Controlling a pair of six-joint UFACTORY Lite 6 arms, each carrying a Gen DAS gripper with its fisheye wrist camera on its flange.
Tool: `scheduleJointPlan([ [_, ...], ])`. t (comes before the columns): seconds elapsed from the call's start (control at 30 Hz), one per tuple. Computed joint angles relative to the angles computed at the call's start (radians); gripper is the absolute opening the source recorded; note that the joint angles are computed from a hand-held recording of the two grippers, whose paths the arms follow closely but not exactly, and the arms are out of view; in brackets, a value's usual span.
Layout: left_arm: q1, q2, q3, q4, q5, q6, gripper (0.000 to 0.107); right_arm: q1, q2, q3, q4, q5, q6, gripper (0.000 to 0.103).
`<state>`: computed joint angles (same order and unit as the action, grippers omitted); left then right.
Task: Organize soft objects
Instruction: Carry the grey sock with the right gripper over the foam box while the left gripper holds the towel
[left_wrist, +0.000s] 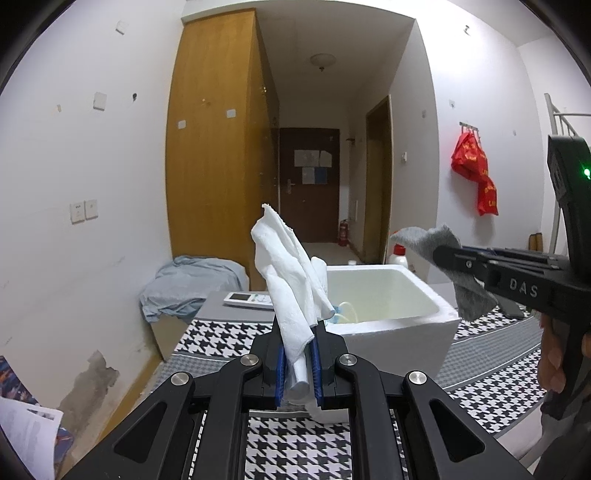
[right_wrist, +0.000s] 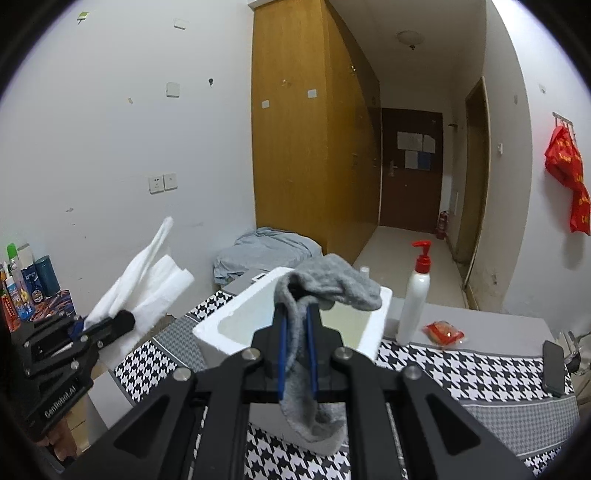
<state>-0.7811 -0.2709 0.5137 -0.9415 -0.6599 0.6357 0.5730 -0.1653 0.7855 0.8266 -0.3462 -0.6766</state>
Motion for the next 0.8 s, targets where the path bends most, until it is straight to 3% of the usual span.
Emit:
scheduleJointPlan([
  [0.47, 0.131, 0.020, -0.020, 0.143, 0.052, -0.113, 0.013, -0.031, 0.257, 0.245, 0.024, 0.046, -0.026, 0.013],
  [0.8, 0.164, 0.028, -0.020, 0.183, 0.063, -0.139, 0.013, -0.048, 0.392, 0.380, 0.135, 0.086, -0.135, 0.013],
])
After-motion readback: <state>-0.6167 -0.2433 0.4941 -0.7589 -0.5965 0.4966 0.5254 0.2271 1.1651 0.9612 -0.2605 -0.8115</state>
